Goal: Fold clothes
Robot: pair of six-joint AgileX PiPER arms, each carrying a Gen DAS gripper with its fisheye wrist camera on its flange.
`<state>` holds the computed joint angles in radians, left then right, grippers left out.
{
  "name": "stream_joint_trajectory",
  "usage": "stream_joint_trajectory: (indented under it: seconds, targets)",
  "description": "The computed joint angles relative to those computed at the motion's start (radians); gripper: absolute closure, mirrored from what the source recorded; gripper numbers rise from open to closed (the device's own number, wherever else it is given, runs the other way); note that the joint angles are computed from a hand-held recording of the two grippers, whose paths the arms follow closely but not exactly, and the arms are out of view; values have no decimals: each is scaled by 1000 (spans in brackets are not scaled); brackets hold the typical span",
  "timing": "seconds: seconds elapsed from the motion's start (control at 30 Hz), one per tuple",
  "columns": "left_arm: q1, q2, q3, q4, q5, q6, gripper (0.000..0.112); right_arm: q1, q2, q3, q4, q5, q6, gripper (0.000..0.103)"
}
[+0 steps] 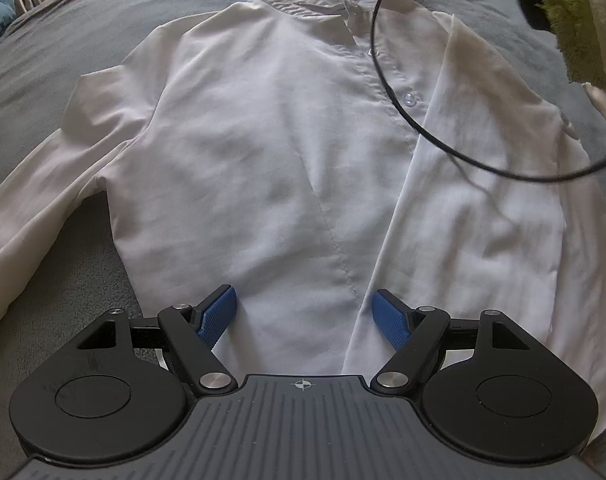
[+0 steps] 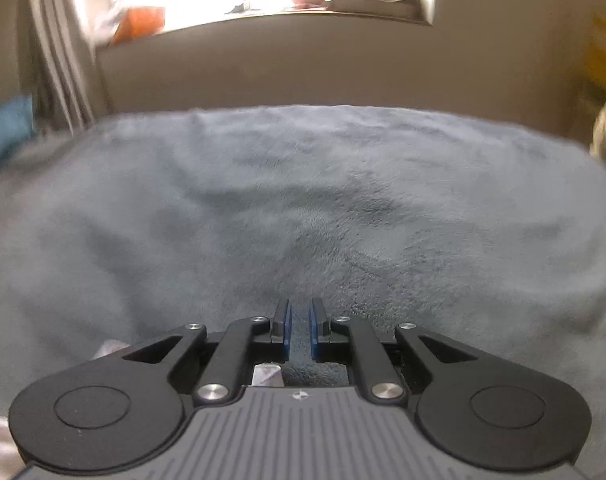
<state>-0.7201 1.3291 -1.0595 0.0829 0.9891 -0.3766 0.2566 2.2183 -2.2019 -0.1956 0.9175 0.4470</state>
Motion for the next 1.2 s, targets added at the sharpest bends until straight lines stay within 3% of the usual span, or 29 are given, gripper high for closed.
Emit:
stream_joint_trajectory:
  seconds: [0.1, 0.2, 0.3, 0.4, 0.5, 0.6, 0.7, 0.77, 0.83, 0.93, 1.07, 1.2]
  targets:
    - [10, -4, 3, -13, -2, 11, 36, -83, -13, -58, 256, 123, -114, 93]
    - [17, -5, 3, -20, -2, 22, 36, -117, -42, -50, 380, 212, -200, 93]
    - [18, -3, 1, -20, 0, 23, 36, -113, -50, -36, 421, 261, -254, 93]
    - [8, -2, 3, -5, -2, 16, 36, -82, 34, -129, 376, 293, -223, 93]
    - [0, -7, 10, 7, -6, 9, 36, -82, 70, -104, 370, 199, -160, 93]
    - [-3, -12, 18, 10, -12, 7, 36, -109, 2, 64, 436, 22, -124, 90]
    - [6, -11, 20, -2, -19, 19, 36, -139, -87, 216, 496, -99, -90, 80]
    - [12, -11, 21, -10, -22, 26, 36, -165, -165, 322, 532, -174, -100, 79]
    - [16, -13, 24, -15, -26, 34, 36, -207, -260, 443, 621, -235, -142, 79]
    - [16, -23, 30, -18, -27, 47, 36, -305, -449, 668, 870, -285, -288, 78]
    - [17, -37, 39, -7, -32, 51, 36, -458, -723, 875, 976, -170, -380, 77]
    - [3, -75, 59, 49, -40, -12, 36, -647, -988, 935, 897, 85, -441, 75]
